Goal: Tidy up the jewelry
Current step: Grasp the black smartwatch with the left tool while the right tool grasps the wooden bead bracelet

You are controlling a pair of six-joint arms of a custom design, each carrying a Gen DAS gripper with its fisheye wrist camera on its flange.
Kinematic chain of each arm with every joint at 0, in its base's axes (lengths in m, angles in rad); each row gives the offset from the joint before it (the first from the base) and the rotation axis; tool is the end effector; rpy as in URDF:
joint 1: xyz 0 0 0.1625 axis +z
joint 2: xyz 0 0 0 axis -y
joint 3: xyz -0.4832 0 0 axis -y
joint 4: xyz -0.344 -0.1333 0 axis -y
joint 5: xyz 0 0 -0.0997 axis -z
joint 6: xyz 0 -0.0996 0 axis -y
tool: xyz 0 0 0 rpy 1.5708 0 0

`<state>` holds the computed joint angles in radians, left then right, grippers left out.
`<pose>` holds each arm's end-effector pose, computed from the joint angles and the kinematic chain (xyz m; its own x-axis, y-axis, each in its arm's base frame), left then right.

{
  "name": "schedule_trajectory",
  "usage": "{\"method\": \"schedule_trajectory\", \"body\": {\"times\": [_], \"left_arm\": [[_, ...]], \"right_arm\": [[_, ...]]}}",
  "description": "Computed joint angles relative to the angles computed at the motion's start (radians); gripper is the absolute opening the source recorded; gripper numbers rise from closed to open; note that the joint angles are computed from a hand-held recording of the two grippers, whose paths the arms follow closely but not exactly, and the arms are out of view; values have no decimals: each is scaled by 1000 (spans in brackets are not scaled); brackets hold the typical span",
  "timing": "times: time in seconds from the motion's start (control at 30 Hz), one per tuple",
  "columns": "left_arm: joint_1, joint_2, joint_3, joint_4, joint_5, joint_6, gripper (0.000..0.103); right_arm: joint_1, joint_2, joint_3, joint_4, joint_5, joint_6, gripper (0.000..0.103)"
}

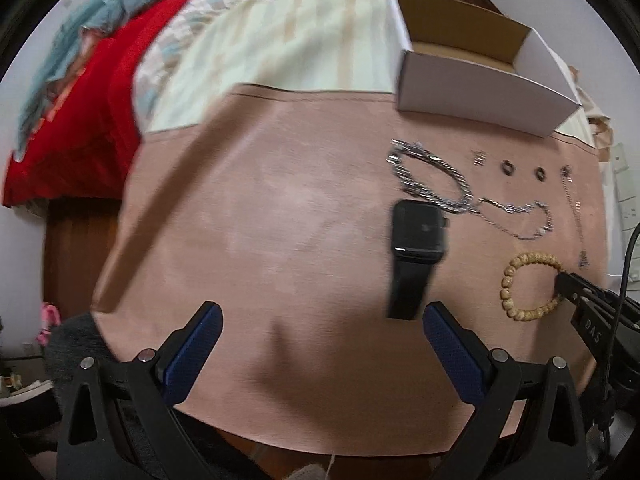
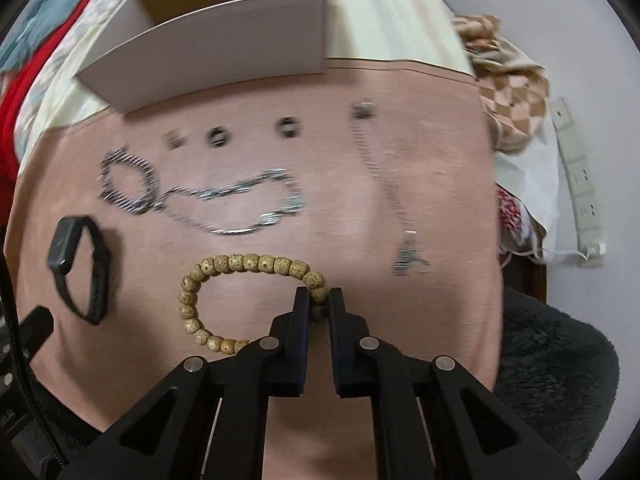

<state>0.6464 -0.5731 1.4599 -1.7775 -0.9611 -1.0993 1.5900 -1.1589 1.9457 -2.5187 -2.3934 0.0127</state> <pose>-0.4039 -0.5432 0.0317 -0.6467 -0.0214 -0.7625 0.0981 0.9890 -0.1110 0.0708 -0.5444 0.3108 -0.6826 0.1170 0.7213 -0.0103 0.9855 -0.1696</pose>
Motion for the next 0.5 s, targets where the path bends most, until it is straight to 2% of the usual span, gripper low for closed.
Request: {"method": "schedule_trajectory", "body": {"times": [0.07,0.13,0.2,0.23,0.27,0.4,0.5], "left_arm": [[5,12,1,-48,-24,31,97],[10,29,-5,-81,-31,58,87],[18,44,-15,-101,-44,79,66],[22,51,-22,-108,-54,87,61],[25,57,-27,-114,-59,93,52],[25,69,-28,-162,-41,127,15],[14,70,-24,-189,-11,145,15]], "right_arm": [[-5,-4,-4,7,0,0,9],[-6,-3,-2,-5,-3,-11,9],[-9,7,-13,-7,-4,-19,9],[-10,8,-20,-1,-1,-18,9],[-13,6,-23,3,2,-19,9],[-28,4,-30,-3,9,-36,9],[-39,0,-31,-10,19,-44,9]]}}
